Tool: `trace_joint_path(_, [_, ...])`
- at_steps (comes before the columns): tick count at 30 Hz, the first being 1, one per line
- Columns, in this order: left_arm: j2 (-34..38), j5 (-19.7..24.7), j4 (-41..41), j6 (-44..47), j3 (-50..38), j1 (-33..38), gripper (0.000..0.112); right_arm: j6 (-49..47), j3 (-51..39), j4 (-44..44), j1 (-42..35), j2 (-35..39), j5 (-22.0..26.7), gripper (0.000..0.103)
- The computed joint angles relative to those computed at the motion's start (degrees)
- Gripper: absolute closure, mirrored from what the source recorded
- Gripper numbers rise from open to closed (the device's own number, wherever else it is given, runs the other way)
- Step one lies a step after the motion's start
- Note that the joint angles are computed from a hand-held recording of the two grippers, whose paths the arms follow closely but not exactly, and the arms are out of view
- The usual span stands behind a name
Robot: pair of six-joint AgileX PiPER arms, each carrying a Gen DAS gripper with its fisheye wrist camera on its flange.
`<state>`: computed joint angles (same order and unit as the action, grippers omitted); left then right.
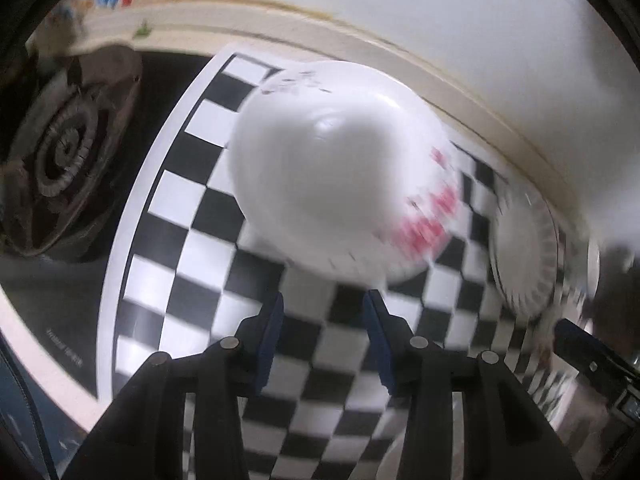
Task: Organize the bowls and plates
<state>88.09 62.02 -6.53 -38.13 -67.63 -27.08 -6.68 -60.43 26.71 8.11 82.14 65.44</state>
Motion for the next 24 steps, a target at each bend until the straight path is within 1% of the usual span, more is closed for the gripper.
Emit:
trace_joint_path(1, [1.47,-0.70,-1.35,1.51,-0.12,2.52,0.073,1.40,-4.05,-0.07,2.54,5.30,-1.60,0.047])
trace_joint_path(3, [5.29,-1.90,-3.56,5.41,-0.97,7.93,0.073,2.79,-10.28,0.02,4.90,13.09,-2.75,0.047])
trace_joint_path(6, [9.40,-3.16,-4.88,8.89,-2.00,12.04,0.073,4.36,-21.24,-0.33,6.94,25.49,-2.57,0.047])
trace_joint_path(9, [13.34,-3.43,-4.27,10.87,-4.22,13.91,0.073,4.89,-28.06,-0.03,7.68,33.57,-2.26,0.047])
trace_joint_path(12, [16.33,-3.49,-3.40,12.67,-7.10,13.97,0.073,5.84,-34.23,-0.41,8.37,39.92,-0.98,0.047])
trace_joint_path(15, [19.05,-2.39,-3.23,14.69,-10.69,13.19,0.073,5.70,-38.88,-0.68,8.92,44.05,0.08,0.048])
trace_joint_path(17, [20.19,-1.68,-1.78,14.29,-12.38,12.18,0.073,5.95,-42.75,0.20,8.90,47.14,2.01,0.051])
trace_joint_path(18, [20.56,-1.86,-1.40,14.33,-12.78,11.84,0.073,5.82,-44.56,1.25,8.73,48.77,3.23,0.054])
trace_joint_path(20, [20.49,-2.61,-1.42,14.25,-12.46,11.68,0.074,6.07,-45.39,0.97,9.02,49.21,3.41,0.057])
trace_joint_path(21, [20.34,-2.98,-1.13,14.01,-12.14,11.41,0.074,6.23,-45.80,0.33,9.24,49.51,3.54,0.060])
trace_joint_path(24, [19.04,-4.62,-0.77,13.80,-9.99,11.05,0.076,6.41,-45.31,-1.45,9.47,49.10,3.16,0.075])
